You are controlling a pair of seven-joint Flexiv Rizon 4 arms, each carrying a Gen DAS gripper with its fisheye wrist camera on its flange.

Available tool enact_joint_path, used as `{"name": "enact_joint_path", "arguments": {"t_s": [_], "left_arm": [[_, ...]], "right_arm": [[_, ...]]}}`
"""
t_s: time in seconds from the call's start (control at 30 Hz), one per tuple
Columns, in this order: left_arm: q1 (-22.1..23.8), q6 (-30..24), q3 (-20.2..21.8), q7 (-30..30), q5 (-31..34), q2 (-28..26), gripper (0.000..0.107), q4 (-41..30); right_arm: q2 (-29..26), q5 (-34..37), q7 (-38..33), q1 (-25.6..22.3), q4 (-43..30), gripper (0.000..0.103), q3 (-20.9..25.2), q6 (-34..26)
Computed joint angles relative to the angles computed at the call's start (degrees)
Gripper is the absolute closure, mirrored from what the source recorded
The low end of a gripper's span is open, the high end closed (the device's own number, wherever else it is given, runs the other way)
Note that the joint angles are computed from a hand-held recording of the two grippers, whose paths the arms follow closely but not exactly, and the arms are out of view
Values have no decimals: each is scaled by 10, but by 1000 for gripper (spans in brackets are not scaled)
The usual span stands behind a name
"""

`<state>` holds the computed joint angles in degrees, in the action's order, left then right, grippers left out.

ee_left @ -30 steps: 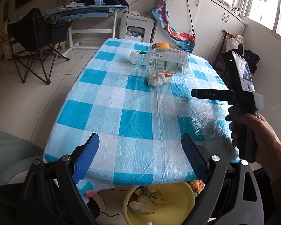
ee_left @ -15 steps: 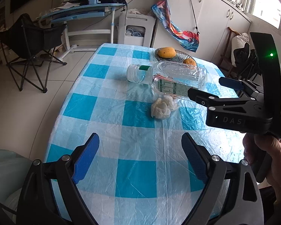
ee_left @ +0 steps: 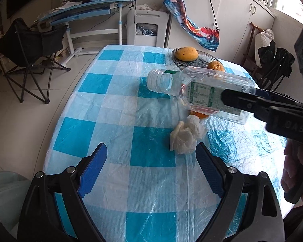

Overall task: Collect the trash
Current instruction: 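Grasp the clear water bottle with the right tool while the left tool moves toward the orange peel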

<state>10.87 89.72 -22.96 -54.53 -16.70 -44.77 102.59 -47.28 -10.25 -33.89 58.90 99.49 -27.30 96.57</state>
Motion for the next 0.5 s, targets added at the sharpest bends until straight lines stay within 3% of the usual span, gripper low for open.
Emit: {"name": "enact_joint_path", "arguments": {"t_s": [0.13,0.23,0.37,0.5], "left_arm": [[-38,-15,29,-2,2,-22,21,-44],[-54,-24,36,-2,0,-37,21,-69],[-70,-28,43,4,2,-52,21,-97],[-101,-51,78,0,4,-69,21,-136]], "right_arm": [[23,51,14,9,53,40,0,47],[41,94,16,-32,78,41,62,86],[64,140,11,-47,106,41,95,95],[93,108,-10,-119,119,39,185,62]]}}
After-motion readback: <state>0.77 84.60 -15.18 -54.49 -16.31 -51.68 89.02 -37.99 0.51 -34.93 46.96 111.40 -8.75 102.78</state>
